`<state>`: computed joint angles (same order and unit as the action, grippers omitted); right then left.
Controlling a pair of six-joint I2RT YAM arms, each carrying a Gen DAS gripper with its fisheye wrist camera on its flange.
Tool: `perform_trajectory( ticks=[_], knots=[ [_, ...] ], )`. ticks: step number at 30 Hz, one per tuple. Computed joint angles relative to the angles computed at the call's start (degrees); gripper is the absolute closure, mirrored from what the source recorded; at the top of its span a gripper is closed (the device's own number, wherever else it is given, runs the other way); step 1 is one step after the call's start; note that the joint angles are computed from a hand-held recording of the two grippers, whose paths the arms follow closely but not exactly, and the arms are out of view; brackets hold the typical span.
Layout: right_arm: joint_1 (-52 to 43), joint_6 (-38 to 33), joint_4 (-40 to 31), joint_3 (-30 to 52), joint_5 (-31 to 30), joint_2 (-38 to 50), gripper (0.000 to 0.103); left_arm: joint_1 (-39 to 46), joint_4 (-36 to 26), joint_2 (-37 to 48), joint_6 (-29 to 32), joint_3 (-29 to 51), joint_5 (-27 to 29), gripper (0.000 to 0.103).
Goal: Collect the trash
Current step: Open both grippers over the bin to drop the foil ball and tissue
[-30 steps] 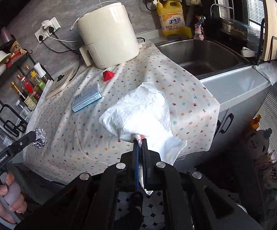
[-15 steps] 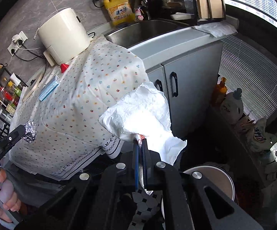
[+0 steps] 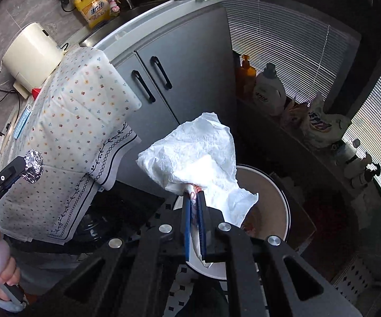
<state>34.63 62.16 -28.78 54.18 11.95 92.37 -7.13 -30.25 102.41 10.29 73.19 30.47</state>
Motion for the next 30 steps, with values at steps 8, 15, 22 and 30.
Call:
perform_trajectory(
  ticks=[8,15,22,30],
  knots=[
    [3.11,8.23,1.19,-9.79,2.01,-8.12,0.052,-7.10,-1.14,0.85,2.20,-0.74,-0.12,0.061],
    [6.11,16.01,-3.77,-15.23,5.62,-16.52,0.052,-11.99,-1.21,2.63,2.40,-0.74,0.15,0.060],
    [10.17,24.96,-13.82,-17.53,9.89,-24.90,0.051,-18.02,-1.73,5.54,1.87,0.96,1.13,0.060],
    [11.40,28.18,-17.81,-18.00,11.83,-28.29,0.049,-19.77,-2.28,5.95,0.53,2.20,3.20,0.029]
  ],
)
